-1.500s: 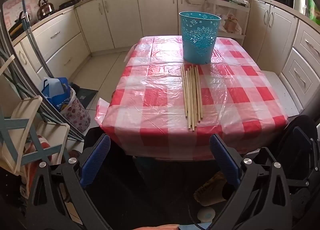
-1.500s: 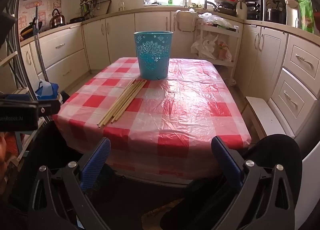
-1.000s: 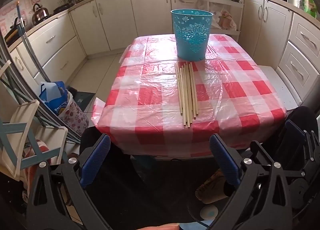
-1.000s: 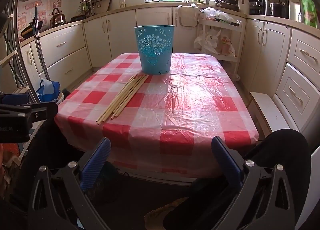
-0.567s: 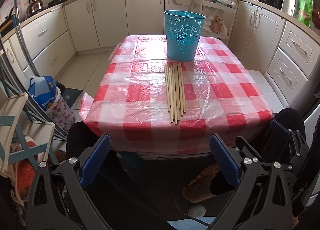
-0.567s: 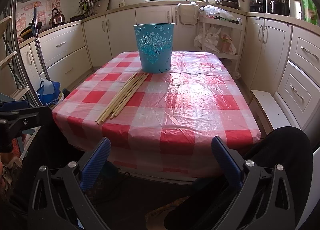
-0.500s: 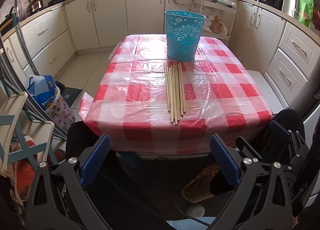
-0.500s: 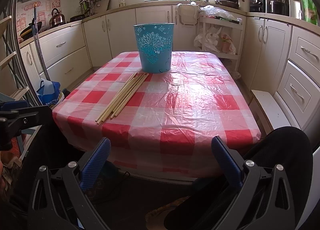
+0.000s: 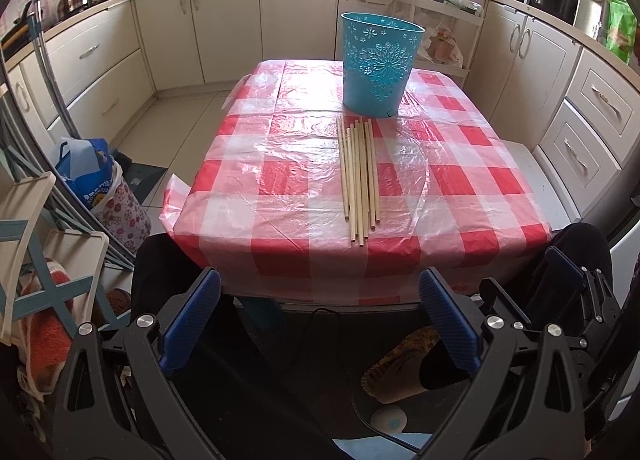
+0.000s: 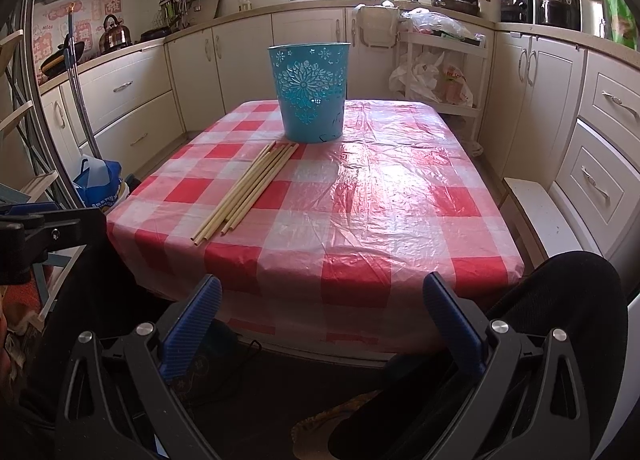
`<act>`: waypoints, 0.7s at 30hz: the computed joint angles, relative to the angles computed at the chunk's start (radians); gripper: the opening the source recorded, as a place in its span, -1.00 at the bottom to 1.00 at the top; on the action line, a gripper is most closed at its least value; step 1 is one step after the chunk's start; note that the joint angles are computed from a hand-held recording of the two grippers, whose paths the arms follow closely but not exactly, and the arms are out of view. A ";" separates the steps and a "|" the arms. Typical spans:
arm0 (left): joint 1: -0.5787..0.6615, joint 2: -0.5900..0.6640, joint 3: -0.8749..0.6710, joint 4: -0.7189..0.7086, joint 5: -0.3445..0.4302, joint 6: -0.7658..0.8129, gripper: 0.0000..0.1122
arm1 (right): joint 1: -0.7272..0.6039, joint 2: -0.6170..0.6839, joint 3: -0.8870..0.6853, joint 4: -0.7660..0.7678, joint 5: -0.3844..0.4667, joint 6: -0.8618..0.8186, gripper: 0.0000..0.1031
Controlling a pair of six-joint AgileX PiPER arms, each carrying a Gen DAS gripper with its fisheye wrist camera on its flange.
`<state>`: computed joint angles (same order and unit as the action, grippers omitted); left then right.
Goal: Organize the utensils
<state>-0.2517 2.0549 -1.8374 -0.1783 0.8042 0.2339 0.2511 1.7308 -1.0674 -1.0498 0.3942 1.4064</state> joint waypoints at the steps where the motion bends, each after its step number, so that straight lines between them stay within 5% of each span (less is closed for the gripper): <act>1: 0.002 0.003 -0.004 -0.001 0.002 -0.001 0.70 | -0.003 0.001 -0.002 0.007 -0.002 -0.007 0.88; 21: 0.007 0.013 -0.015 0.009 0.011 -0.013 0.70 | -0.009 0.011 -0.008 0.029 -0.010 -0.026 0.88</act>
